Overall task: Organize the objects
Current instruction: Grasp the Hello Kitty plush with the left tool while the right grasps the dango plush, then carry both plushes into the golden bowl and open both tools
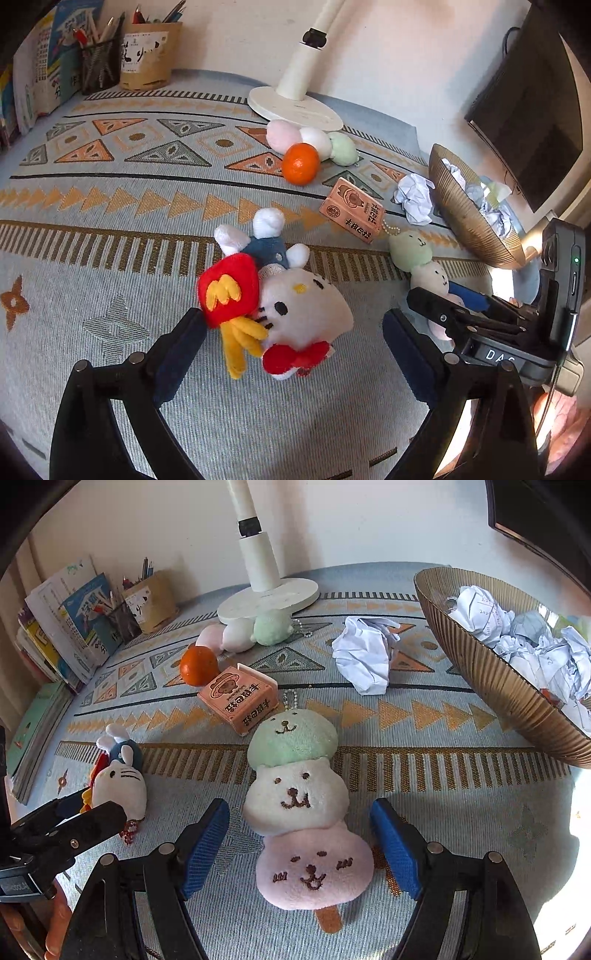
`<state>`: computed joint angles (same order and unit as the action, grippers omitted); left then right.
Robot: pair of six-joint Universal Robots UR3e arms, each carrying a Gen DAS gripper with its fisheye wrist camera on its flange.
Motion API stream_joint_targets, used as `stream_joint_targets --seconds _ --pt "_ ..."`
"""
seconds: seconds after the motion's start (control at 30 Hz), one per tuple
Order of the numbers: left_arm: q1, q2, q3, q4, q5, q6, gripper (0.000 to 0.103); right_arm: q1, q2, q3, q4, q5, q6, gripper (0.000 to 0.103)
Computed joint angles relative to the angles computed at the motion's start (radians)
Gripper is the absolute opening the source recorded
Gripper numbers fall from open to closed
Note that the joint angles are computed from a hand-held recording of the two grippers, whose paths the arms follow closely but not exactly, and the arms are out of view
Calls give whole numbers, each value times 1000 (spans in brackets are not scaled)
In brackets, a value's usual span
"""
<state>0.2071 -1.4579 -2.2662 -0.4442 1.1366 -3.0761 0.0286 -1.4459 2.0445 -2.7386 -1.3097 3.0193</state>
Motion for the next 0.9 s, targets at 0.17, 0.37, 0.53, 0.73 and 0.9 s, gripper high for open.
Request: stream_joint_targets --seconds 0.17,0.37,0.53,0.73,0.9 --pt "-97 -59 15 107 136 -14 60 20 -3 36 -77 -45 -20 54" --pt "-72 22 -37 113 84 31 55 -82 -127 129 -41 102 -44 51" --pt "-140 54 53 96 63 12 55 -250 -380 163 72 232 -80 51" --pt "-314 -112 427 80 50 -79 55 -589 -631 81 165 390 -60 51" --pt "-488 -405 869 47 103 -135 55 -652 -472 -102 77 249 66 52"
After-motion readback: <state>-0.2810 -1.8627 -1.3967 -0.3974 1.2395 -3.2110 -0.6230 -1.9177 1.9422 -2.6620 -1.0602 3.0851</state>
